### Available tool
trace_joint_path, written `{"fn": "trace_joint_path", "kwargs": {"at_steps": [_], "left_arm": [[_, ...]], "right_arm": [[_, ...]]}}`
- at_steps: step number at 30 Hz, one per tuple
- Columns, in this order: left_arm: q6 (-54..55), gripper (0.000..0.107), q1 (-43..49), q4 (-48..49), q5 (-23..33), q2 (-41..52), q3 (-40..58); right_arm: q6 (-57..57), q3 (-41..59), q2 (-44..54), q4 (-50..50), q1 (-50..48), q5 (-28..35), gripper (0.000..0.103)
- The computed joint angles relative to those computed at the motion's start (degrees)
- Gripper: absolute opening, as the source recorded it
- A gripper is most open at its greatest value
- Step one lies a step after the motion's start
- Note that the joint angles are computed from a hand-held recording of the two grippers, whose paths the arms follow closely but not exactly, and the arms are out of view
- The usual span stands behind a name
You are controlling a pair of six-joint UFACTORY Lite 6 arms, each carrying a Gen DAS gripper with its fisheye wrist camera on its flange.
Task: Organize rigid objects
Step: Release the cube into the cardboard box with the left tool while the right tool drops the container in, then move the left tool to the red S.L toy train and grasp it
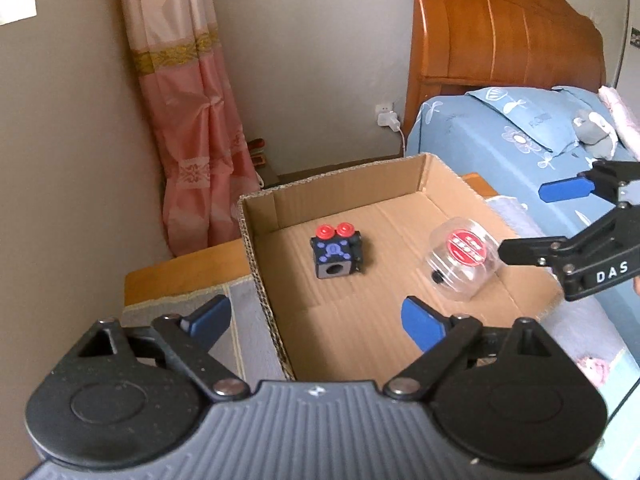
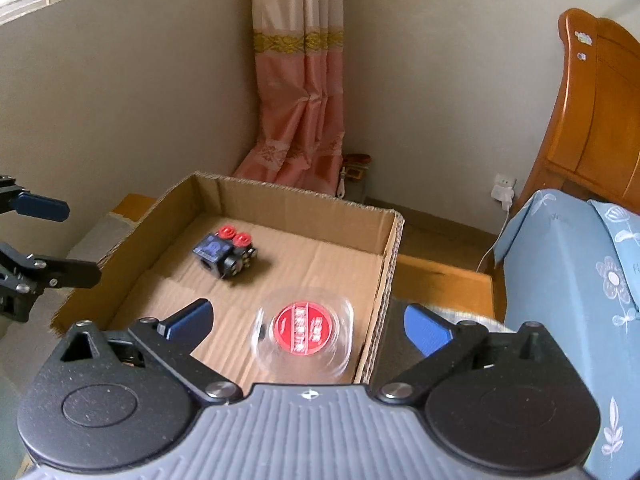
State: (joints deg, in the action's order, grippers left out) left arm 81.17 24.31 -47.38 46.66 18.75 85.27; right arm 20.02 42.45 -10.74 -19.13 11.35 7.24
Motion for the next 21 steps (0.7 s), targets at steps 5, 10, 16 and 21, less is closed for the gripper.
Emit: {"fn": "trace_joint_path", "kwargs": {"at_steps": [5,10,16,21], "left_arm": [[3.7,0.097,3.2,-2.6,2.2,-5.5,-5.6],[7.6,0.1,6.5,-4.0,3.6,-11.5,-12.3],[11.4,0.101,11.0,-4.7,5.7,-16.7,-19.5],[17.3,0.101,15.9,-6.0,7.6,-20.5,-26.7]], "right_arm": [[9.9,-6.2,-10.8,-7.9,3.5,5.0,0.103],[17.7,-12.3,-20.6,-12.2,8.8,9.9,0.103],[33.4,-21.2,-33.0,-19.7,20.1,18.8,0.103],[57.4,-27.2,-37.4,-32.0,38.7,33.3,0.103]]}}
